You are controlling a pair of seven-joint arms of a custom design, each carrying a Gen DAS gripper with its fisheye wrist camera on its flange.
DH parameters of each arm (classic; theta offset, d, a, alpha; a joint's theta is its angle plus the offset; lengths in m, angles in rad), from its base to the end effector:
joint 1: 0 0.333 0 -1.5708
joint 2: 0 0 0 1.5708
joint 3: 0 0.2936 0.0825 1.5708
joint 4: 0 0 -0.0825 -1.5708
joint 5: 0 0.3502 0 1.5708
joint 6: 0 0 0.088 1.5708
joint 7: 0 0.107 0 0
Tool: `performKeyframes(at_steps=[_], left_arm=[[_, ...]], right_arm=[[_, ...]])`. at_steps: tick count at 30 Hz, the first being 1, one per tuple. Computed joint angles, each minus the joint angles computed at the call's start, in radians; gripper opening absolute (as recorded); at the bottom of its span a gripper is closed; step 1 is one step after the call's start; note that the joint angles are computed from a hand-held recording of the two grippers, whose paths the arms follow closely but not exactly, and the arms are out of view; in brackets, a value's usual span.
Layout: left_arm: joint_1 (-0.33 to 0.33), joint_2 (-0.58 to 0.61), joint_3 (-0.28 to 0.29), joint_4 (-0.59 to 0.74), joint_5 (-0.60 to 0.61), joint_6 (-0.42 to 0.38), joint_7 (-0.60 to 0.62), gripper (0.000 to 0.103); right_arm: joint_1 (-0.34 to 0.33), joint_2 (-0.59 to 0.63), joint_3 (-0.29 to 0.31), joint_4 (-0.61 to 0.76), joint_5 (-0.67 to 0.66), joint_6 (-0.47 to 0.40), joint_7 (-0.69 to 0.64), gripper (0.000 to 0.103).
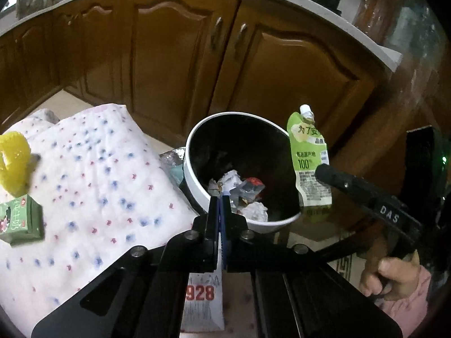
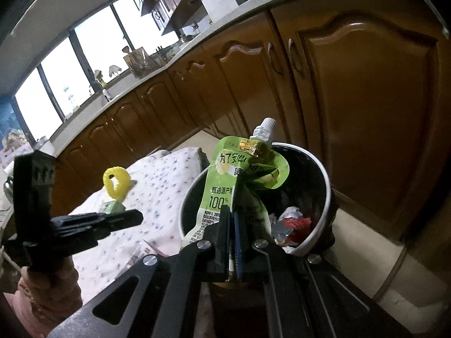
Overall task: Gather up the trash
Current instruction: 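Carry carton and pouch over the bin and open both tools to drop them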
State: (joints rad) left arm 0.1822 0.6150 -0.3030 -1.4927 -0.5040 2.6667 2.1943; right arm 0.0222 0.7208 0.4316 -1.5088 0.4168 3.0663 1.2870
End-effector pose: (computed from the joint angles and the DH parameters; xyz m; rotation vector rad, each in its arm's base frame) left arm 0.7083 -0.0251 0.3820 -1.6826 2.1705 -1.0231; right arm 0.6861 0.2100 0.3617 -1.6493 1.4870 -0.2508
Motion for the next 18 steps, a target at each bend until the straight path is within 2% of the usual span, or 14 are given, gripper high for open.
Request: performKeyframes(at_steps=[2,4,6,7,8,9,14,16,17,18], left_arm=[[-0.008,-0.018,0.019,-0.024,0.022,0.001,-0.011,0.001],[0.011,-0.043,0.01,-0.063,0.007,-0.007,-0.001,0.015],[0.016,-0.078,0.011,-0.124,-0.007,0.03,0.018,0.058],[0.01,-0.094,0.018,-0.155,-0.005,0.059,0.019,0.06],[0.01,-0.109,0.019,-0.186,-0.002,0.073,0.026,0.06],[0.007,-0.114,0.024,-0.198,0.004,0.066,0.023,0.063],[-0.026,-0.11,0.064,-0.227,0.07,0.04,-0.017,0.063],[-0.029,-0.103,0.067,-0.227,0.087,0.031,-0.028,0.058],[-0.029,-0.101,0.065,-0.228,0.091,0.03,-0.03,0.045],[-0.023,-0.098,0.06,-0.226,0.088,0.025,-0.026,0.045]], right_arm=[[-0.027,-0.006,0.037,-0.022,0.009,0.02,-0.023,0.003],[-0.055,-0.009,0.077,-0.036,0.017,0.031,-0.046,0.003],[-0.081,-0.015,0.112,-0.059,0.023,0.047,-0.066,0.003],[-0.091,-0.018,0.125,-0.068,0.023,0.051,-0.073,0.003],[-0.096,-0.018,0.131,-0.07,0.023,0.051,-0.075,0.003],[-0.101,-0.018,0.137,-0.073,0.022,0.052,-0.077,0.003],[-0.12,-0.013,0.155,-0.073,0.028,0.05,-0.076,0.003],[-0.119,-0.014,0.153,-0.074,0.029,0.051,-0.072,0.003],[-0.118,-0.017,0.151,-0.076,0.029,0.053,-0.07,0.003],[-0.116,-0.017,0.147,-0.075,0.028,0.052,-0.068,0.003]])
